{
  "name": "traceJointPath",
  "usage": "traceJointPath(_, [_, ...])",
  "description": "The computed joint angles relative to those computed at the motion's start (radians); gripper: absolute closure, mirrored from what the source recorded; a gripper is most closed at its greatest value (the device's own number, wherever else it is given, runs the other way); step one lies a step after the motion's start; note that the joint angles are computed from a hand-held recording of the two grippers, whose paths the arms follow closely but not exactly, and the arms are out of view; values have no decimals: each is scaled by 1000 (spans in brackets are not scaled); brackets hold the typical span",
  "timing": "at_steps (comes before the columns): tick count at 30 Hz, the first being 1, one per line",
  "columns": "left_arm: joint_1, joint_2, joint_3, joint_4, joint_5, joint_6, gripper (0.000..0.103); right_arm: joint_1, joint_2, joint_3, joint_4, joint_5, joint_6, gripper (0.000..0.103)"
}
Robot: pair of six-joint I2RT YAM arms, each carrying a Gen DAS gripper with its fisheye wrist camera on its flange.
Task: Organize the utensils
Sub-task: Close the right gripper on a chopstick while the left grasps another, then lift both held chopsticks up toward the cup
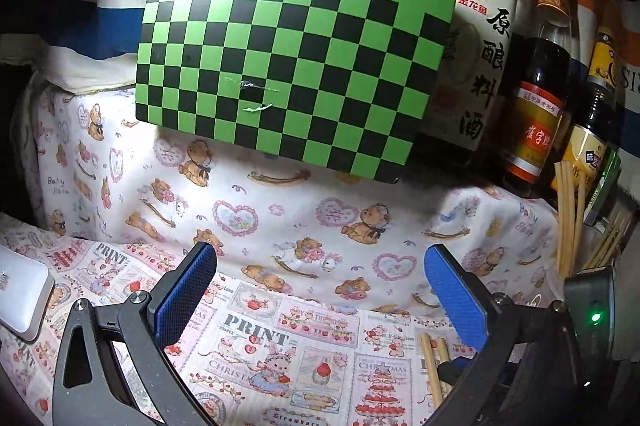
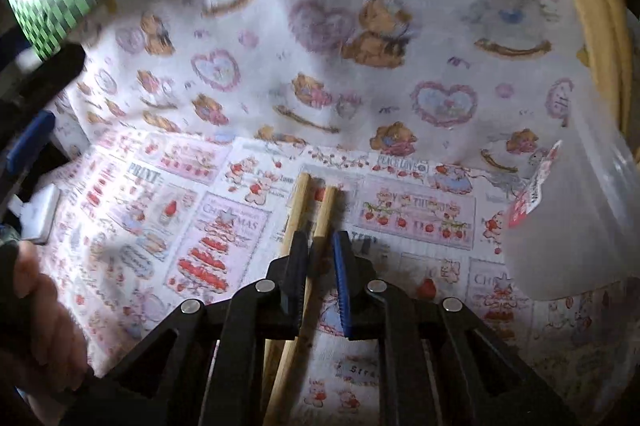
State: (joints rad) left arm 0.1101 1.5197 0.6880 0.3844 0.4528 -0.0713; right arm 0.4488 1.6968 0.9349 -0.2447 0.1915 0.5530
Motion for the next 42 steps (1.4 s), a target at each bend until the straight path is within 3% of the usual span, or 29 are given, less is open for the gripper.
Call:
traceJointPath(5, [-5,-1,14,-48,-6,4,0,24,39,45,-43,48,21,91])
traceJointPath(8, [-38,2,57,-161,-42,58,0,-17,-6,8,-41,1,14,95])
traceJointPath(10, [-91,2,88,-245,-125,130,1,-58,-54,-26,-30,-66,13,95])
traceJointPath(12, [-146,6,117,-326,-194,184,12,-97,-125,-69,-12,-98,-1,95])
traceJointPath(15, [-205,18,173,-481,-173,238,25,-120,-282,-100,-49,-72,-27,95])
traceJointPath(19, [-290,34,215,-583,-163,250,34,-156,-492,-115,-121,-64,-49,95])
traceJointPath(23, [-385,95,285,-659,-256,239,42,-150,-652,-114,-186,48,-51,95])
traceJointPath(26, [-434,141,325,-696,-301,216,44,-178,-737,-112,-220,51,-88,95])
traceJointPath(29, [-464,156,333,-691,-331,175,44,-256,-785,-77,-250,-46,-132,95])
traceJointPath(31, [-474,172,346,-700,-332,159,44,-260,-808,-71,-257,-54,-140,95])
traceJointPath(34, [-499,213,384,-720,-343,139,57,-273,-852,-72,-275,-68,-153,95])
traceJointPath(35, [-502,222,389,-726,-341,139,68,-261,-864,-80,-271,-56,-149,95])
traceJointPath(39, [-536,205,334,-670,-378,140,89,-260,-907,-78,-295,-48,-151,95])
traceJointPath(42, [-574,192,323,-678,-397,103,96,-297,-934,-81,-304,-79,-146,95])
